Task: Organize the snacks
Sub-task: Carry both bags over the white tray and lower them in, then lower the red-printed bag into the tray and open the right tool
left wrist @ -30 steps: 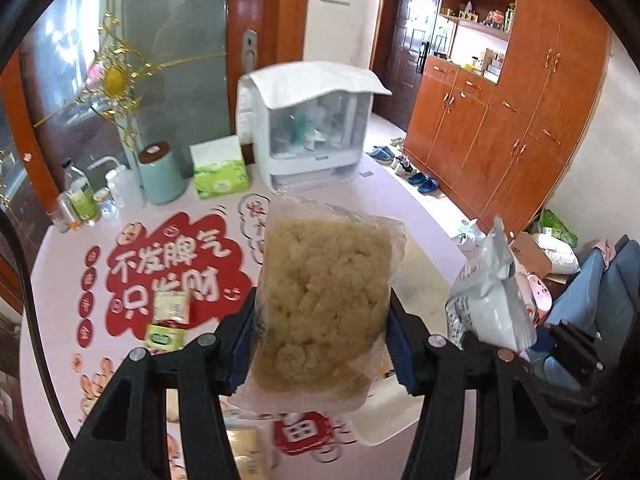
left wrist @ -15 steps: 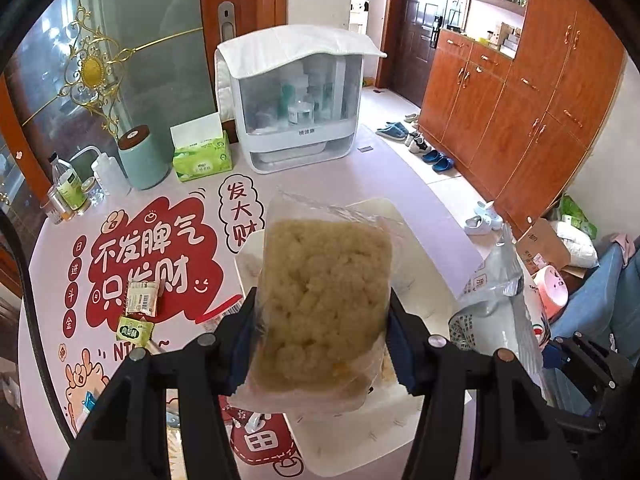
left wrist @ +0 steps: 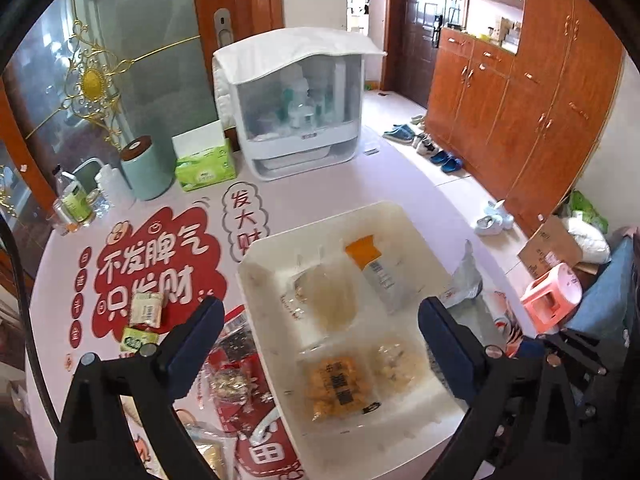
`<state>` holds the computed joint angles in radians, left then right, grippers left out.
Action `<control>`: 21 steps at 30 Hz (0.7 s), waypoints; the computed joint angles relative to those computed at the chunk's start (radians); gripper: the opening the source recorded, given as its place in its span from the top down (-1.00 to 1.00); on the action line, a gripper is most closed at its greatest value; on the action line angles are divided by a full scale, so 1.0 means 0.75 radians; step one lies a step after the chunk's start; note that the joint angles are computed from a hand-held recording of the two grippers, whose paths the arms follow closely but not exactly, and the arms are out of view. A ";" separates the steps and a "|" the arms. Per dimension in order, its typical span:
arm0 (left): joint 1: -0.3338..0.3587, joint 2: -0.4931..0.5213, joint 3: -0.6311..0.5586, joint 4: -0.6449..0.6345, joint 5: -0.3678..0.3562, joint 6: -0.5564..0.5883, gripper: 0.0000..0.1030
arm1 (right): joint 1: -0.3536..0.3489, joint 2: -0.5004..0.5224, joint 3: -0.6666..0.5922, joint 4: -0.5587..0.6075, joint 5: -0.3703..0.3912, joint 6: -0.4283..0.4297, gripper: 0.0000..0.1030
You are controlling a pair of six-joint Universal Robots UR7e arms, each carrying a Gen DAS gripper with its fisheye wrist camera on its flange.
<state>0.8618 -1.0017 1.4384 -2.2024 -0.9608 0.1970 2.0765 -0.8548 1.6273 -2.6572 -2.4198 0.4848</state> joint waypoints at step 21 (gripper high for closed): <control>0.038 -0.165 0.045 0.046 0.030 -0.110 -0.89 | 0.074 0.045 -0.059 0.046 -0.022 -0.017 0.12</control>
